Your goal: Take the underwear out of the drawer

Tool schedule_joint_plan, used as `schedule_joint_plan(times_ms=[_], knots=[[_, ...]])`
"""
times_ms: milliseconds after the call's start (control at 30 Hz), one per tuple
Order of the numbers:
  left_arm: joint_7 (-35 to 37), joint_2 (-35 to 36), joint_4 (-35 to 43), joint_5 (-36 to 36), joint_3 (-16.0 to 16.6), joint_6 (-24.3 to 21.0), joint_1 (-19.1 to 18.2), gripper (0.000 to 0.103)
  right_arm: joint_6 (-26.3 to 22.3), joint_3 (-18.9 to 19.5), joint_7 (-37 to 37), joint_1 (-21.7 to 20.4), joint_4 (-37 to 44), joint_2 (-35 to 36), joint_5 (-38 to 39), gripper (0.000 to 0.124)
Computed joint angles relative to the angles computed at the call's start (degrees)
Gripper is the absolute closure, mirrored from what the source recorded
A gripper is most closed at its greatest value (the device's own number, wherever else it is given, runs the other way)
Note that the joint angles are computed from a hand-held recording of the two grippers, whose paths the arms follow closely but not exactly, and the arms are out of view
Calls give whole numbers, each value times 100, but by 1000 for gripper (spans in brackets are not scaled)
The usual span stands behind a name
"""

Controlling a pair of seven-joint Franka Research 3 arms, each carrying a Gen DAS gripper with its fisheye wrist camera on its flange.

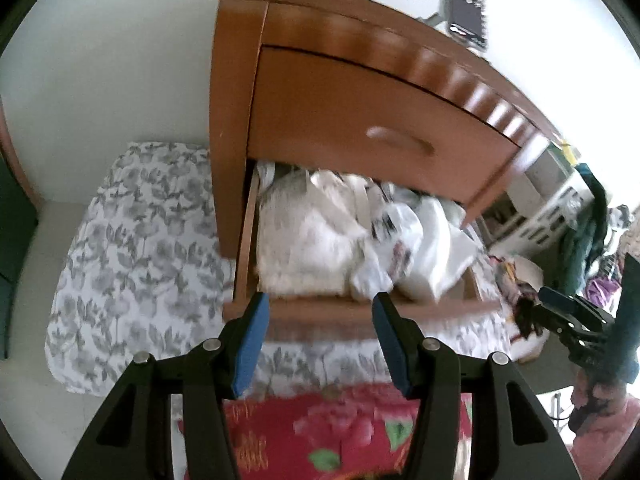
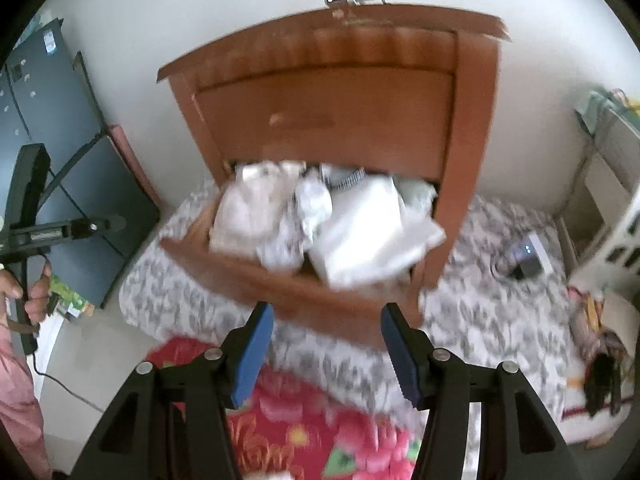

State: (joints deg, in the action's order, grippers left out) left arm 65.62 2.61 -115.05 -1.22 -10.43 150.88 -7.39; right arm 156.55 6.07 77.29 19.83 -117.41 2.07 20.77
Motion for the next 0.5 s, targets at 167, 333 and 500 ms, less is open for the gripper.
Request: schedule_joint_plan(times_ms=[167,333,500], knots=[[-152,1006,1079,-24,-21,-368,95,48,-556,-55,286,-1,1540,1222,-289,64],[-266,1887,1928,-336,-128,-582,264,48,-1401,-66,563,-26,2839,2272,-359,64],[-332,2546,2674,-525,-254,-740,337,48,-2153,-69,779,57,4184,3262,-445,64]])
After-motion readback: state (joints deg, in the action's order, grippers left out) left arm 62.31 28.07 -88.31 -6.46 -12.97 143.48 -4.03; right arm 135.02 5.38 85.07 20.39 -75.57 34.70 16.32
